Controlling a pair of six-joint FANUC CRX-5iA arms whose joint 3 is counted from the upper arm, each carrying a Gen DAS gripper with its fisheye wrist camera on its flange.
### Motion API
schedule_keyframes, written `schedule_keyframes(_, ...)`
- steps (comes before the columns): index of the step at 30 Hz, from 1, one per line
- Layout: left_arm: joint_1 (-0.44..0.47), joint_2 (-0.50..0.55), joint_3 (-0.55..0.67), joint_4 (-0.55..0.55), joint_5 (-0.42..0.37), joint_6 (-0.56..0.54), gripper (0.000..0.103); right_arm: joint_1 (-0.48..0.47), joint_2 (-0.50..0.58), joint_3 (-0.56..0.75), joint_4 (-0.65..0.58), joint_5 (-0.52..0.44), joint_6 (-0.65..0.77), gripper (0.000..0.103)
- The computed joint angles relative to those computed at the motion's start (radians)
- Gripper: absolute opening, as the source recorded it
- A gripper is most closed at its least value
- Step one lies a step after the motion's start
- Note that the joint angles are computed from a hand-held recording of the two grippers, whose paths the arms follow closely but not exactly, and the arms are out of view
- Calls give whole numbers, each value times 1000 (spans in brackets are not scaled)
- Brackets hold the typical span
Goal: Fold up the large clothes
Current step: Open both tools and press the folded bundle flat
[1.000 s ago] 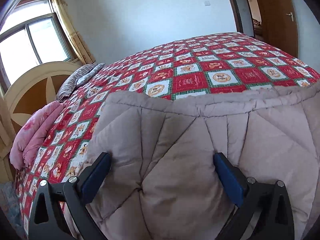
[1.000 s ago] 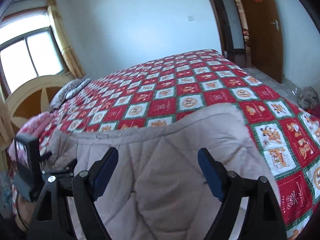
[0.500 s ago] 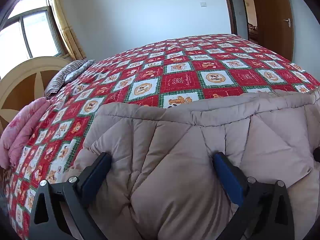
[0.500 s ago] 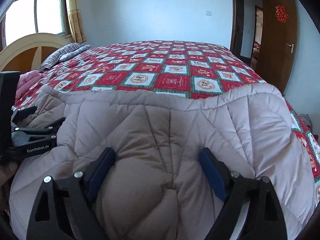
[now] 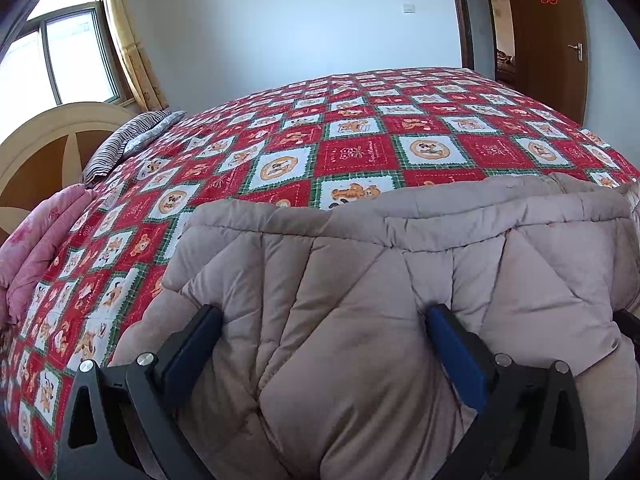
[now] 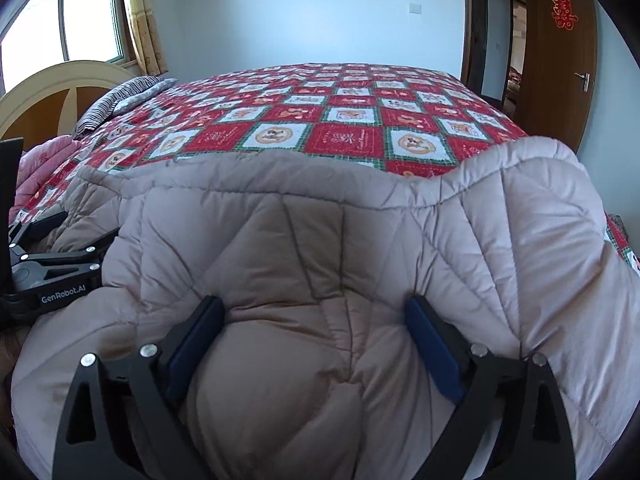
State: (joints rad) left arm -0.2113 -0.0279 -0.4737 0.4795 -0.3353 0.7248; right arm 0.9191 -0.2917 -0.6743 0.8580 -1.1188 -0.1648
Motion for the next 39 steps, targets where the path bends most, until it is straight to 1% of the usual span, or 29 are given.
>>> schedule_keyframes(16, -7, 10, 18, -72, 8, 61, 102, -9, 32, 23, -32, -10, 29, 98)
schedule_keyframes(22, -7, 12, 24, -102, 7, 84, 102, 2, 43, 40, -34, -39, 38, 98)
schedule_keyframes(24, -9, 12, 26, -116, 10, 94, 102, 29, 40, 52, -28, -80, 33, 98)
schedule_keyframes(25, -9, 12, 26, -119, 11, 96, 102, 56, 32, 51, -8, -105, 9, 98)
schedule_keyframes(27, -9, 11, 24, -114, 13, 92, 102, 105, 11, 37, 44, -118, -53, 98)
schedule_keyframes(28, -9, 11, 24, -114, 13, 92, 102, 121, 15, 44, 49, -120, -61, 98)
schedule_keyframes(30, -9, 10, 22, -110, 13, 88, 102, 151, 65, 89, 17, -167, -21, 98)
schedule_keyframes(32, -9, 10, 20, -103, 16, 83, 102, 158, 133, 137, -29, -233, 17, 98)
schedule_keyframes(34, -10, 10, 21, -107, 16, 86, 102, 152, 127, 117, -36, -216, -26, 102)
schedule_keyframes(36, -11, 10, 25, -119, 16, 97, 102, 140, 111, 96, -36, -190, -47, 103)
schedule_keyframes(39, -11, 10, 25, -119, 15, 97, 102, 132, 134, 108, -45, -202, -30, 103)
